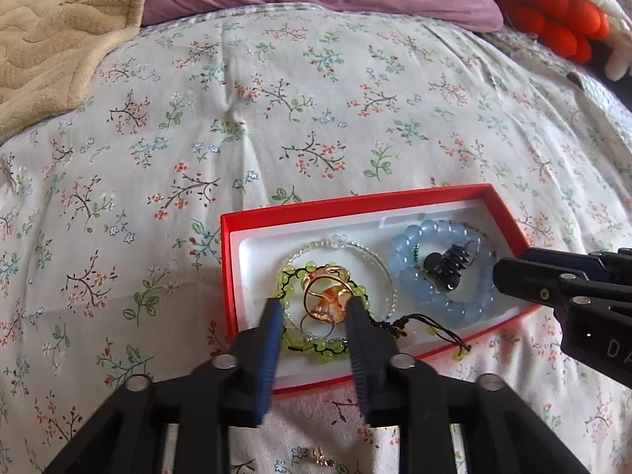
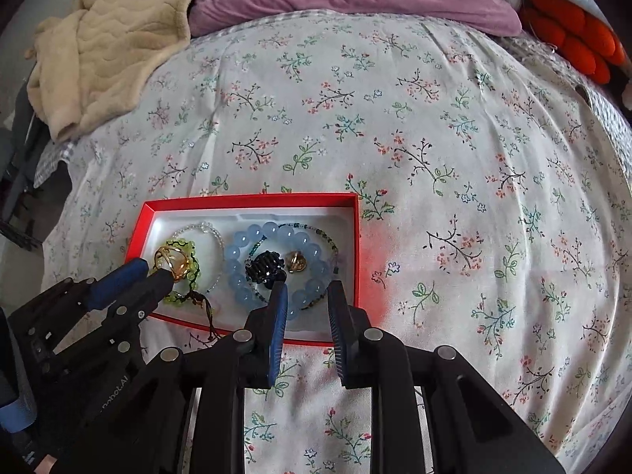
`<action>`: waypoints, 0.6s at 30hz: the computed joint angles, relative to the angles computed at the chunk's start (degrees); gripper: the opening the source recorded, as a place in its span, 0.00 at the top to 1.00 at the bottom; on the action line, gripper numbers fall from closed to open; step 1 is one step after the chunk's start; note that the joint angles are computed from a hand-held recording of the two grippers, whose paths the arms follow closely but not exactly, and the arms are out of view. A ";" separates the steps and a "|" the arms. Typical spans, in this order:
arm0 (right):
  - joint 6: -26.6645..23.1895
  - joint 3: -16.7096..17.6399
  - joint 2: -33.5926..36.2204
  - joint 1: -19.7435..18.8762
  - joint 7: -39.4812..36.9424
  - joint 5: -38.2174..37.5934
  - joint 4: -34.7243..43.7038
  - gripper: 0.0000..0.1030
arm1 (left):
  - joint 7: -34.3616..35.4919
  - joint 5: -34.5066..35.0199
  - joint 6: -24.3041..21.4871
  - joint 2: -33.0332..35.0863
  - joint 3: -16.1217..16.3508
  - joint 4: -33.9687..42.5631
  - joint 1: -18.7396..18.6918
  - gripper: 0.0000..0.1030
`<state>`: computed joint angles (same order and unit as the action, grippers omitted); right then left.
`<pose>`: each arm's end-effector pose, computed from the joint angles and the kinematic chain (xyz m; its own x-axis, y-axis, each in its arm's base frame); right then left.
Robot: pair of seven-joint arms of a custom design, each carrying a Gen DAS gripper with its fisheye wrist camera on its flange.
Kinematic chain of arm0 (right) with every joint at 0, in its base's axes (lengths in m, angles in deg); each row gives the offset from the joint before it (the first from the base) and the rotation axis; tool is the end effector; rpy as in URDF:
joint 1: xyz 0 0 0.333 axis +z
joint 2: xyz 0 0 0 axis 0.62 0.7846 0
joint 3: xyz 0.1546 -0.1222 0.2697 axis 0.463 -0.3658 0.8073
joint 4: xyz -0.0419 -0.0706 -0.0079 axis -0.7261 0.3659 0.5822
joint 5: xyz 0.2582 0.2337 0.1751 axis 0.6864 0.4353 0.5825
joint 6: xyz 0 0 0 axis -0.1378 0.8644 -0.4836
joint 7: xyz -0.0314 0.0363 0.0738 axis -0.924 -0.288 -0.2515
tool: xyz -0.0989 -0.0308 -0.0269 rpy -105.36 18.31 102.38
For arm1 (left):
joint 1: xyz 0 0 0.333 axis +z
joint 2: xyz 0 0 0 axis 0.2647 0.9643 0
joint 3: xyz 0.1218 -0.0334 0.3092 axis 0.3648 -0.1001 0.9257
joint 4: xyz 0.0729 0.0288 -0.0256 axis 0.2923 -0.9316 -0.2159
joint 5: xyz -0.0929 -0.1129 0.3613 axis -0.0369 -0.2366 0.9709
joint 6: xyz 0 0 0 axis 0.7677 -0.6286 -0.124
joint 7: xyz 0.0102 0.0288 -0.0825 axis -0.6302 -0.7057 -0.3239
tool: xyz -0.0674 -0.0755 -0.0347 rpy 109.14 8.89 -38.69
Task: Organize jewelry
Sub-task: 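Lower both rings into the red box and open both grippers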
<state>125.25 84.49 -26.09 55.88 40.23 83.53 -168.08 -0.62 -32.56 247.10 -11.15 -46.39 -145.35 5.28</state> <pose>0.5743 0.2231 0.4198 -0.1146 -0.9693 -0.2175 -0.9264 0.1833 -0.3288 0.5737 -0.2226 0.4119 -0.3376 -0.9398 0.0539 -0.8027 0.2575 -0.5379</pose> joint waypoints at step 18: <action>-1.38 0.53 -6.83 0.23 1.23 -3.67 -5.80 0.48 | 3.22 -1.27 -0.06 -7.25 0.31 -6.91 0.49 0.37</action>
<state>123.88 85.02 -32.92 56.11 41.45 79.86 -173.88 2.60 -33.84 247.05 -18.41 -46.07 -152.26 5.77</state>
